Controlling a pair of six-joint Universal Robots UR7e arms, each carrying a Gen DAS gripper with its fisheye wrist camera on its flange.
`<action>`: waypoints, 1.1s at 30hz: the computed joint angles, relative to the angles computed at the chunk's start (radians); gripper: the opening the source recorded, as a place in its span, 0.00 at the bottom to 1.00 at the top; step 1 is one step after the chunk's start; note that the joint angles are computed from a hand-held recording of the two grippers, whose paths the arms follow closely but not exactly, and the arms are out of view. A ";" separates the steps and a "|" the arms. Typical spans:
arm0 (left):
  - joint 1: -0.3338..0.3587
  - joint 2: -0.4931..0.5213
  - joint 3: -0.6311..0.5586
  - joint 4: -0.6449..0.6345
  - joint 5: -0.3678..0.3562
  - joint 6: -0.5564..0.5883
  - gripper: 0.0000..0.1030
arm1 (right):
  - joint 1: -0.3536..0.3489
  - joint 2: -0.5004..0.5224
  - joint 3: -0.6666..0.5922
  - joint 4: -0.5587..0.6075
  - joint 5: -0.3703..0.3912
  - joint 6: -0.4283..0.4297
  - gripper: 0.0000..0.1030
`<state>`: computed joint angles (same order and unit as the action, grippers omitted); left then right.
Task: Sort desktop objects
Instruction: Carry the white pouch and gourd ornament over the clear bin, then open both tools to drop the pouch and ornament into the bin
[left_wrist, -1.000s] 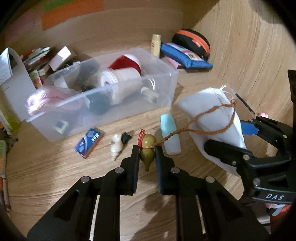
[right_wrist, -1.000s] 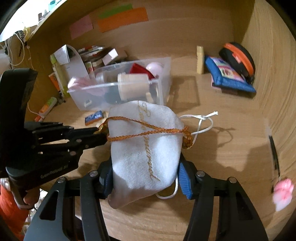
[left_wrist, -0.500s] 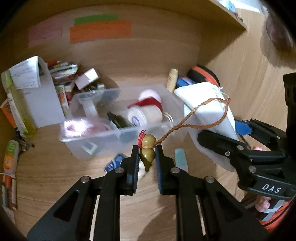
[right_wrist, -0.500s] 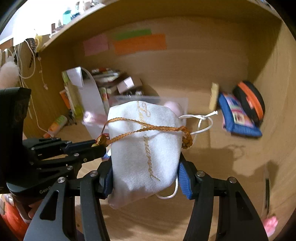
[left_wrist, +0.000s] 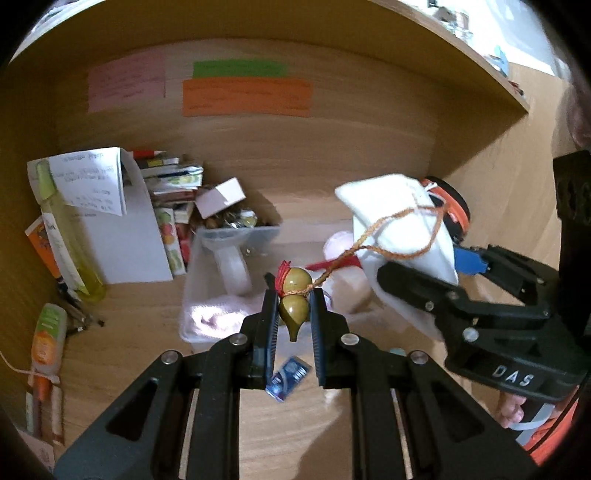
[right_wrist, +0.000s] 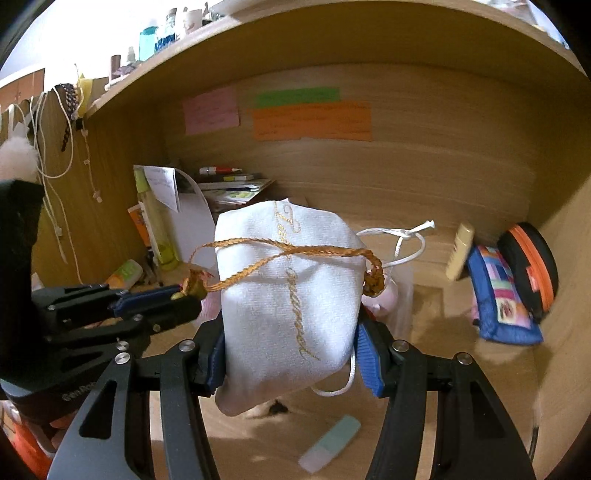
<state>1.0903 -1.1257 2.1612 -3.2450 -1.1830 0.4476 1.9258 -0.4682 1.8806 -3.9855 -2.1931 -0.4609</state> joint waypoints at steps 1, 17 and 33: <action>0.006 0.005 -0.014 0.006 -0.001 0.001 0.15 | -0.005 0.001 -0.011 0.019 0.008 0.004 0.52; 0.105 0.155 -0.271 0.142 -0.002 -0.027 0.15 | -0.063 0.105 -0.289 0.273 -0.047 -0.019 0.52; 0.144 0.206 -0.325 0.157 0.006 -0.018 0.15 | -0.083 0.192 -0.411 0.352 -0.133 -0.021 0.54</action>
